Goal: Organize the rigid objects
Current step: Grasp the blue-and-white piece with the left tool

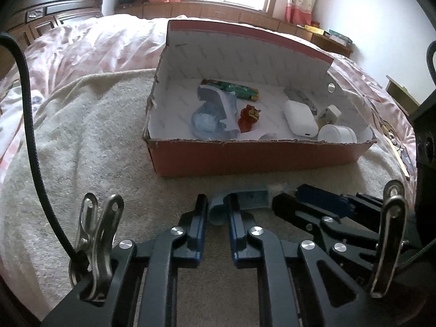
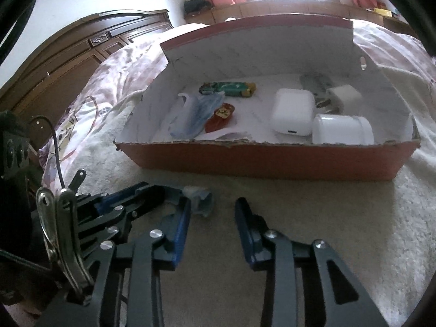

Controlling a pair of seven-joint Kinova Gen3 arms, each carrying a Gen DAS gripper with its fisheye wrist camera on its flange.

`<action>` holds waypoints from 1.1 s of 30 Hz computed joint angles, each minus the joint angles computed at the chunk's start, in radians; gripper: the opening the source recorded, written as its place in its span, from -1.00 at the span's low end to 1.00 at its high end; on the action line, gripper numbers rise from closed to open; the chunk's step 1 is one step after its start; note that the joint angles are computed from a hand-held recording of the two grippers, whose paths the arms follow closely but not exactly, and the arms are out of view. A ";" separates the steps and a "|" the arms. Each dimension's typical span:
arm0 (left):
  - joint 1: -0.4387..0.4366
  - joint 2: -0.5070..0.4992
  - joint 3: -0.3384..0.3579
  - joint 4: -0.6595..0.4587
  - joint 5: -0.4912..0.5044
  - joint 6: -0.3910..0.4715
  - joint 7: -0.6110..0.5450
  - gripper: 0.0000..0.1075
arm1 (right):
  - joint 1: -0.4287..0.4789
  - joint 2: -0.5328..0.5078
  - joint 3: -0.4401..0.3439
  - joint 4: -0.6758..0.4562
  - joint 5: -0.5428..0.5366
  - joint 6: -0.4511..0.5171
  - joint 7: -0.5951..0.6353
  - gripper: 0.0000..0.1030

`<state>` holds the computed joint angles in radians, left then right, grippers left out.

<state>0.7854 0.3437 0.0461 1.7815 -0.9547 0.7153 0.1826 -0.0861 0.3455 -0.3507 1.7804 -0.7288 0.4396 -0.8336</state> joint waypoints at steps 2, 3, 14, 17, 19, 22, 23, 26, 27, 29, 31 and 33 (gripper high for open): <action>-0.002 -0.001 -0.001 0.003 -0.001 -0.007 0.003 -0.71 | 0.005 0.003 -0.007 0.002 -0.007 -0.007 0.012 -0.33; -0.003 0.000 0.000 0.004 -0.002 -0.010 0.002 -0.71 | 0.005 0.004 -0.009 0.004 -0.010 -0.013 0.016 -0.37; 0.015 0.002 -0.001 0.003 -0.018 0.000 0.005 -0.75 | 0.059 0.008 -0.052 0.017 -0.096 -0.003 0.125 -0.60; 0.019 0.002 0.004 0.000 -0.025 0.010 0.002 -0.76 | 0.058 0.005 -0.044 0.021 -0.115 0.003 0.146 -0.60; 0.018 0.003 0.007 -0.002 -0.024 0.012 -0.002 -0.76 | 0.053 0.001 -0.034 0.023 -0.120 0.003 0.155 -0.60; 0.011 0.006 0.010 -0.004 -0.012 0.009 -0.011 -0.76 | 0.021 -0.002 -0.004 0.018 -0.094 0.003 0.128 -0.56; 0.008 0.006 0.010 -0.003 -0.007 0.004 -0.013 -0.76 | 0.013 -0.002 0.004 0.015 -0.082 0.005 0.115 -0.52; 0.002 0.002 0.004 0.007 -0.002 -0.020 -0.009 -0.75 | 0.015 0.002 -0.002 0.014 -0.081 -0.005 0.116 -0.41; 0.001 0.001 0.002 0.008 -0.001 -0.024 -0.009 -0.75 | 0.017 0.005 -0.006 0.012 -0.081 -0.007 0.119 -0.41; -0.002 0.001 -0.001 0.013 0.002 -0.034 -0.006 -0.75 | 0.026 0.011 -0.019 0.012 -0.087 -0.014 0.134 -0.41; 0.001 -0.002 -0.006 0.018 -0.004 -0.042 0.000 -0.76 | 0.048 0.013 -0.041 0.017 -0.104 -0.013 0.166 -0.41; 0.003 -0.003 -0.005 0.019 -0.007 -0.043 -0.002 -0.76 | 0.065 0.014 -0.055 0.019 -0.122 -0.003 0.199 -0.52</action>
<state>0.7881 0.3409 0.0408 1.8006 -0.9615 0.6724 0.1807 -0.0213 0.3599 -0.4060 1.7995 -0.8510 0.4362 -0.6351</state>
